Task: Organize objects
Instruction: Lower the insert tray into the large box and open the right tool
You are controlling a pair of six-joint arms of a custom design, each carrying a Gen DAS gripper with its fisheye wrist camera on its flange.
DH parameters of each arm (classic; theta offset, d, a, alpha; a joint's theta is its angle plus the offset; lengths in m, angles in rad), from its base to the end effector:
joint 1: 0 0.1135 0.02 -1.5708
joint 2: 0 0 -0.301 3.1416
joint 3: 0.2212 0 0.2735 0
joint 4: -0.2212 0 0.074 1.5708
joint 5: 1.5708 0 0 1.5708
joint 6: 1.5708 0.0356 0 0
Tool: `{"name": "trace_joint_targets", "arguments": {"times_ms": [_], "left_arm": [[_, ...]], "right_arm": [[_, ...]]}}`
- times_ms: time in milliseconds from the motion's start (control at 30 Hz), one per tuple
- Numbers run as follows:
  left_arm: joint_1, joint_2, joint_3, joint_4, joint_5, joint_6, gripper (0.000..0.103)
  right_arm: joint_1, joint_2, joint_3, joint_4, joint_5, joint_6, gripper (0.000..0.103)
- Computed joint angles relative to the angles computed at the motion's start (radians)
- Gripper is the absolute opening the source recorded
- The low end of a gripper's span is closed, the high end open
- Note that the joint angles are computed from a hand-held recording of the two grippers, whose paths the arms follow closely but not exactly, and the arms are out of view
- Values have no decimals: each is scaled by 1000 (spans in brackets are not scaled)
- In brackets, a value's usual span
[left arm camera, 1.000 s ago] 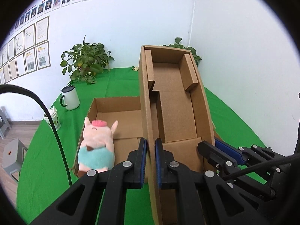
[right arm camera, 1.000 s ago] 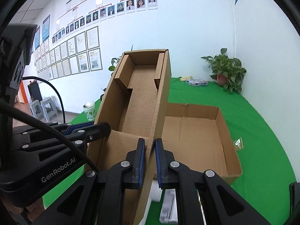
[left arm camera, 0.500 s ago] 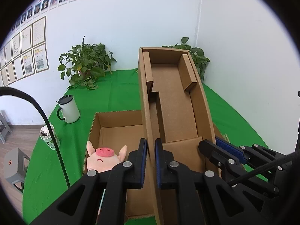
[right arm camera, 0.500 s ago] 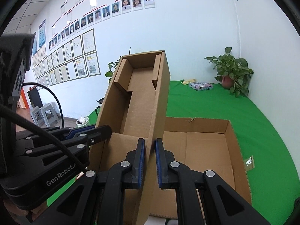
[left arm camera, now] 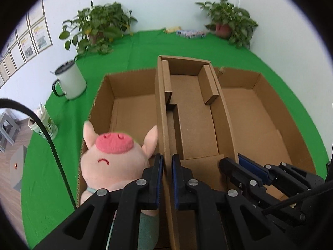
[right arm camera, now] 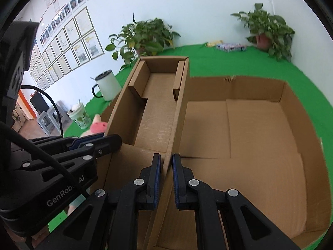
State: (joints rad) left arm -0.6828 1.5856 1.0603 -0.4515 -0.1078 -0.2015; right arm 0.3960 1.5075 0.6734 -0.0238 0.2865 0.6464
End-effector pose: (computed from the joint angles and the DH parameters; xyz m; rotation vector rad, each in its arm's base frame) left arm 0.2713 -0.2157 0.2419 0.5674 2.4887 -0.2098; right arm 0.2764 0.1047 0.1748 0.4248 2.3495 0.1438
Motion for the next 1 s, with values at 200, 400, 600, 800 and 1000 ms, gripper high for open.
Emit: {"name": "trace_joint_targets", "arguments": {"times_ms": [200,400,600,800,1000], "left_arm": [[1,52,3,-20,3,-1,9],[-1,23,-12,-37,1,27,10],[5,-114,-90,-37,23,16,10],[2,-292,-204,-18,11,-3,42],[-45,-482,-308,22,-56,-17,70]], "right_arm": [[-30,159,42,44,-65,23,8],[-15,222,50,71,-75,45,10],[40,228,82,30,-20,60,11],[94,182,98,-46,60,54,11],[289,-79,-9,-173,307,87,75]]}}
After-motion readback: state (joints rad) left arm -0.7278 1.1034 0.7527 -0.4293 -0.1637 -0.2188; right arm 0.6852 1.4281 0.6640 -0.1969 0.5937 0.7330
